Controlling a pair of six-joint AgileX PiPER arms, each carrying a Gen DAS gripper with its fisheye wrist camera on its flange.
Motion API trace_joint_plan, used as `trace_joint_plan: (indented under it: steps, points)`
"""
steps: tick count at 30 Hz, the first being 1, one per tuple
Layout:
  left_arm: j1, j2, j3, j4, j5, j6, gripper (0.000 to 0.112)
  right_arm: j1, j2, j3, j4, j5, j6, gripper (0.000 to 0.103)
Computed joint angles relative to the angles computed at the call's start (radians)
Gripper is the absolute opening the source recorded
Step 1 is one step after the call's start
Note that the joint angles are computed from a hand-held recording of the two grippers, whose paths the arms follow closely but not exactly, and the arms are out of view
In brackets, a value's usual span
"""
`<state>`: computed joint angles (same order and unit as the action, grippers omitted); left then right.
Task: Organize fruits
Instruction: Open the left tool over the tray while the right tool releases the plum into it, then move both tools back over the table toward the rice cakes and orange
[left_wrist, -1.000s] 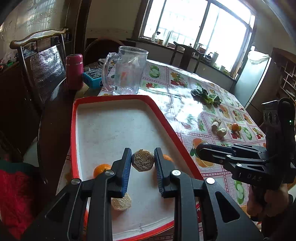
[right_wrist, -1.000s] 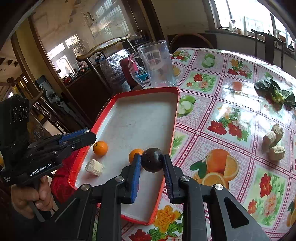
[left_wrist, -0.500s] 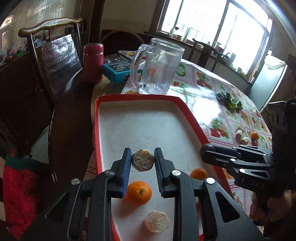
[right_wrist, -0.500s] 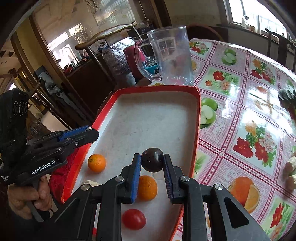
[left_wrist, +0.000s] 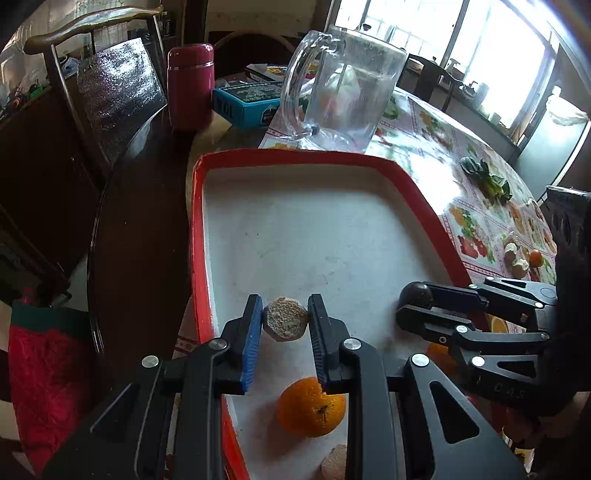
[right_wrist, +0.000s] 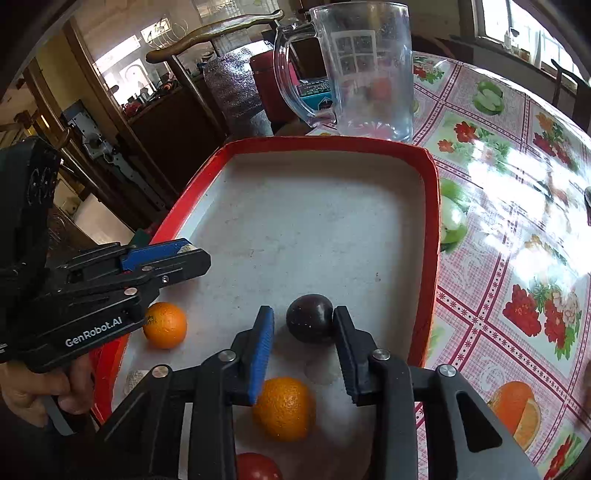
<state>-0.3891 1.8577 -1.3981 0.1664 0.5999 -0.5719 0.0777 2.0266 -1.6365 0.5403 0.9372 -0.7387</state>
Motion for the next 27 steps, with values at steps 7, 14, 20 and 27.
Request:
trace_joint_plan:
  steps: [7,14,20,27]
  points:
    - [-0.019,-0.023,0.023,0.056,-0.001,-0.058,0.032,-0.056,-0.093,0.095,0.073,-0.015,-0.057,0.044]
    - [-0.056,-0.060,0.036,0.096,0.016,-0.109,0.034,-0.183,-0.231,0.226,0.181,0.013,-0.164,0.044]
    - [-0.124,-0.102,0.041,0.126,0.011,-0.161,0.034,-0.342,-0.309,0.310,0.212,0.044,-0.236,0.044]
    - [-0.241,-0.053,-0.084,0.103,0.052,-0.139,0.034,-0.566,-0.329,0.332,0.243,0.099,-0.316,0.044]
